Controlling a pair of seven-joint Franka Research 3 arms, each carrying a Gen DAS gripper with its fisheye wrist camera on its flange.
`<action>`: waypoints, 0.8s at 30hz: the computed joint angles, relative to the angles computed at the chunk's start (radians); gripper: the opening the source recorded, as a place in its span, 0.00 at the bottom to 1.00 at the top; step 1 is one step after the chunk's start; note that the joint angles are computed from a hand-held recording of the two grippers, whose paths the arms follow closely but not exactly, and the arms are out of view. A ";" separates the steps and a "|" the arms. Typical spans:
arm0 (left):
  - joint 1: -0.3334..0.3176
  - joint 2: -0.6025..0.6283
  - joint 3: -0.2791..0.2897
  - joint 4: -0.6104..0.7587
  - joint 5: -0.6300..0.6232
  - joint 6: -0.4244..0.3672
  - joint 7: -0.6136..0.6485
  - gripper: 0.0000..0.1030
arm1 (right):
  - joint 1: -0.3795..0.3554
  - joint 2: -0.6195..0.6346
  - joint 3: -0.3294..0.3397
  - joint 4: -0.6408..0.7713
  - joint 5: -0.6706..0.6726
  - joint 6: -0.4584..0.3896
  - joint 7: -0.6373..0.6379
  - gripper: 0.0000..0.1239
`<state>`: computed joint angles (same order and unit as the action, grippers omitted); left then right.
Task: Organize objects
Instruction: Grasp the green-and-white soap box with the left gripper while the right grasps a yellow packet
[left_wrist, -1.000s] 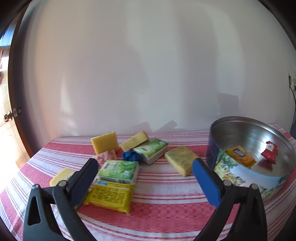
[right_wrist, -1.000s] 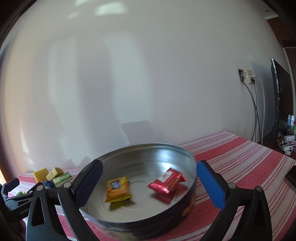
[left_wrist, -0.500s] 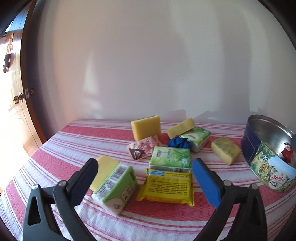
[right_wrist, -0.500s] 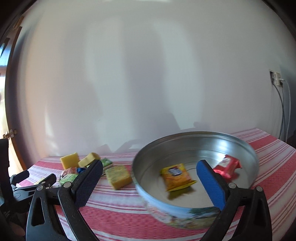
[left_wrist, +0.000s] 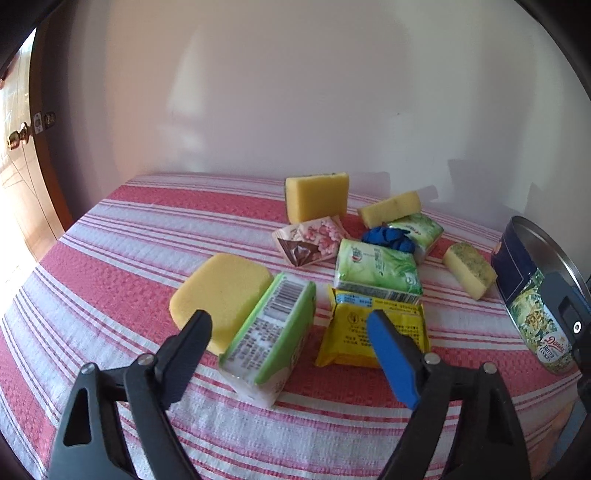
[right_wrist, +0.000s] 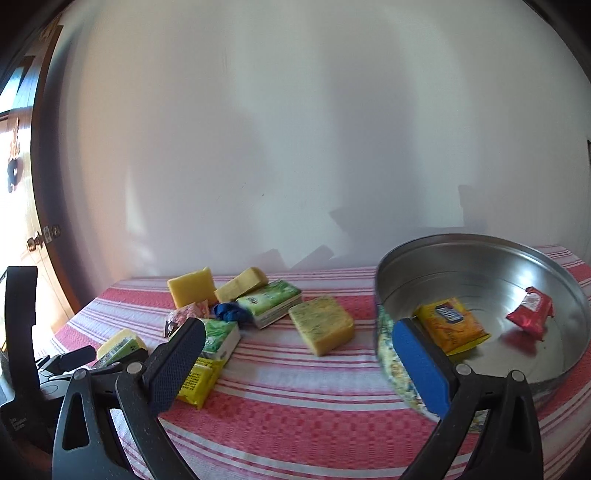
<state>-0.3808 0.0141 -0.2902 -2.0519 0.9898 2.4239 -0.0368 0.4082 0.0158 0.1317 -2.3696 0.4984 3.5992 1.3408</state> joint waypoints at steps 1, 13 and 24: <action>0.004 0.003 0.003 -0.001 -0.023 0.014 0.018 0.80 | 0.007 0.008 0.003 0.018 0.039 -0.024 -0.038 0.83; 0.003 -0.007 0.010 -0.007 -0.056 -0.033 0.125 0.33 | 0.088 0.054 -0.087 0.115 0.007 -0.238 -0.018 0.83; 0.078 -0.129 -0.001 -0.119 0.023 0.112 -0.001 0.24 | -0.017 0.062 0.006 0.130 -0.061 -0.298 0.045 0.83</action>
